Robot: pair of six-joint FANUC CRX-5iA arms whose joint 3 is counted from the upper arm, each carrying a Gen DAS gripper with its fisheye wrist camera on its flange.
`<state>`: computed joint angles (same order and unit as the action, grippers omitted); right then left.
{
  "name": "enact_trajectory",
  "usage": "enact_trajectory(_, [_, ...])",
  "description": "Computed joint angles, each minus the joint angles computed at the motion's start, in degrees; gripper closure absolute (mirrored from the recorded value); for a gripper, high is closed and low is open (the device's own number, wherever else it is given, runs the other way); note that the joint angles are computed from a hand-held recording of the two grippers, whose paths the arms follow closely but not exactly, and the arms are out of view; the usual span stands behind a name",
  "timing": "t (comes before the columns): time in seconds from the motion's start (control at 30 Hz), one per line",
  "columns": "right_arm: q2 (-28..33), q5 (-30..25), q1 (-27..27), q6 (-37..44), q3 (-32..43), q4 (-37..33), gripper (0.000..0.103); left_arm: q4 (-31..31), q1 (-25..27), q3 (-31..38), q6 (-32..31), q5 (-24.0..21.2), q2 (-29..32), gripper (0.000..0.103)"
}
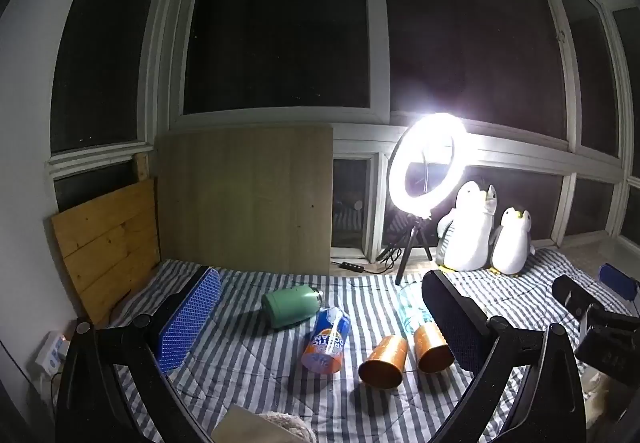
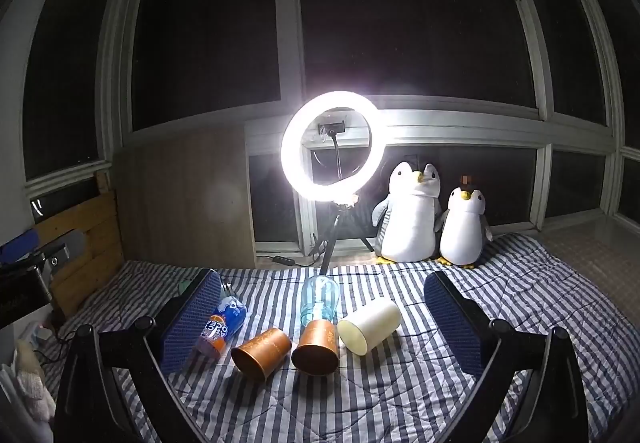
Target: Flip cup upside down
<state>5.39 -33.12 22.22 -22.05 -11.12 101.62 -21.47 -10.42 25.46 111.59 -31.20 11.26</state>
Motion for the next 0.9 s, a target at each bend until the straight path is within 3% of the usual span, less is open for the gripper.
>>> enact_trajectory(0.17, [0.2,0.8,-0.2,0.5,0.1,-0.4,0.003,-2.3,-0.3,-1.4,2.5,1.1,-0.8,0.001])
enact_trajectory(0.47, [1.7,-1.9,0.9,3.5,2.5,-3.6,0.002,1.5,0.6,-0.2,-0.9,-1.0,0.3,0.001])
enact_trajectory(0.9, [1.0,-3.0,0.8,0.8,1.0,-1.1,0.002,0.9,0.6,-0.1,-0.5,-1.0,0.7,0.001])
